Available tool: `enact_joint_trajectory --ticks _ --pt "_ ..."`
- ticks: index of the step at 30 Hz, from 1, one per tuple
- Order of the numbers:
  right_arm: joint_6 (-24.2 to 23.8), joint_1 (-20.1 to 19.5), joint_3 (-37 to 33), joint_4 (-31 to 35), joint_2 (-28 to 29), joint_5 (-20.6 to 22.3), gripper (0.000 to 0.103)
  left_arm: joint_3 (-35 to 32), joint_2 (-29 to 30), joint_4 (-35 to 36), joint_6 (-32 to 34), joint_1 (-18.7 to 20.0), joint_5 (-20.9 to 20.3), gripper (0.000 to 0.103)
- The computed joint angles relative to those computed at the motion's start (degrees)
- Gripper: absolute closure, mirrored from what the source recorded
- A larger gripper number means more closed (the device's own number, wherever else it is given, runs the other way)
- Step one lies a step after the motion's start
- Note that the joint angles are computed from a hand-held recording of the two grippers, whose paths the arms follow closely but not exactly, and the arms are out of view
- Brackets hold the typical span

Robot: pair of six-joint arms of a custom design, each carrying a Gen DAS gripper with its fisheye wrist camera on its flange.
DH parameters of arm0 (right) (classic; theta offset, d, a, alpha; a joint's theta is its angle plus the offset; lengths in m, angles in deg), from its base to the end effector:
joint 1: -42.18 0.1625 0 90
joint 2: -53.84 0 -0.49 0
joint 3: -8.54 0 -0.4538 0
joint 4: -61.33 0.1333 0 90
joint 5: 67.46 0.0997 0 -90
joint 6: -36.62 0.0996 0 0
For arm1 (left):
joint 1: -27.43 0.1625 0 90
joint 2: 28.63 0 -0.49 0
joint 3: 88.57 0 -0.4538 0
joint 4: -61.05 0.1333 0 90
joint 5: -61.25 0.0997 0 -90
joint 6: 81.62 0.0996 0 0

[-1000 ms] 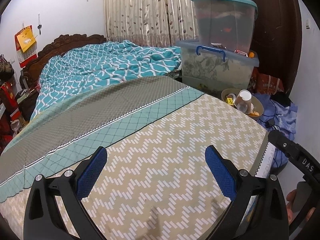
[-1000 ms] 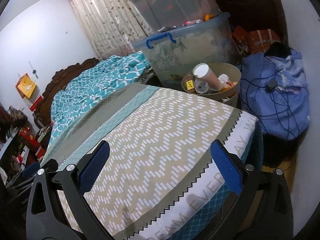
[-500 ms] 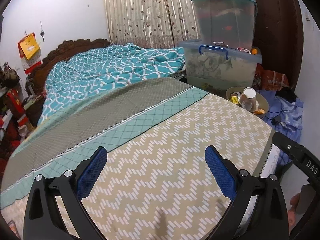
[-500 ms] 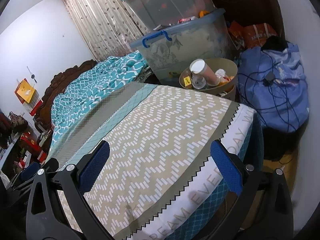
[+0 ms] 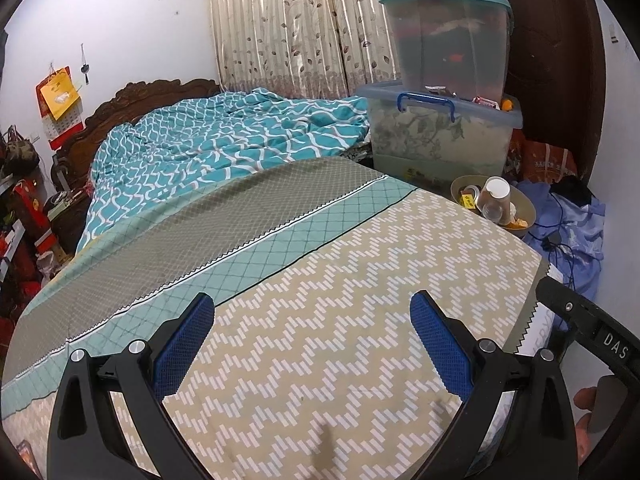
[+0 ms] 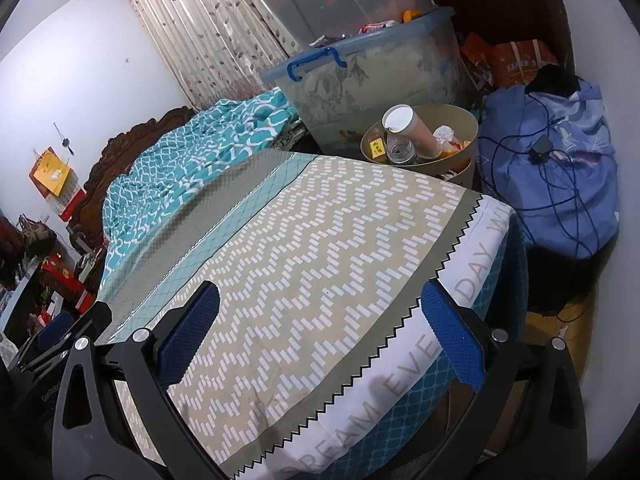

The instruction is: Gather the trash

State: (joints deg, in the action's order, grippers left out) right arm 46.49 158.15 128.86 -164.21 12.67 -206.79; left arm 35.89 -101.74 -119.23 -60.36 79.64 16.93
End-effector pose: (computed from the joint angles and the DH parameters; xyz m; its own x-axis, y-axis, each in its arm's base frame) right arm 0.2987 -0.4813 0.0865 -0.8913 0.3636 0.2709 -0.0910 0.4419 -0.8925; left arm -0.1736 -0.5577 0.2855 -0.5984 0.2908 -0.7465 0.7443 0.5465 -0.3838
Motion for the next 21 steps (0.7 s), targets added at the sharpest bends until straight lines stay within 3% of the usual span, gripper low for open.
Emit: enact_joint_trajectory --ticks 21 --pt "-1.69 1.56 -0.4 -2.28 0.27 -1.73 0.003 -0.8 -0.27 2.89 -1.77 0.62 -0.66 0.009"
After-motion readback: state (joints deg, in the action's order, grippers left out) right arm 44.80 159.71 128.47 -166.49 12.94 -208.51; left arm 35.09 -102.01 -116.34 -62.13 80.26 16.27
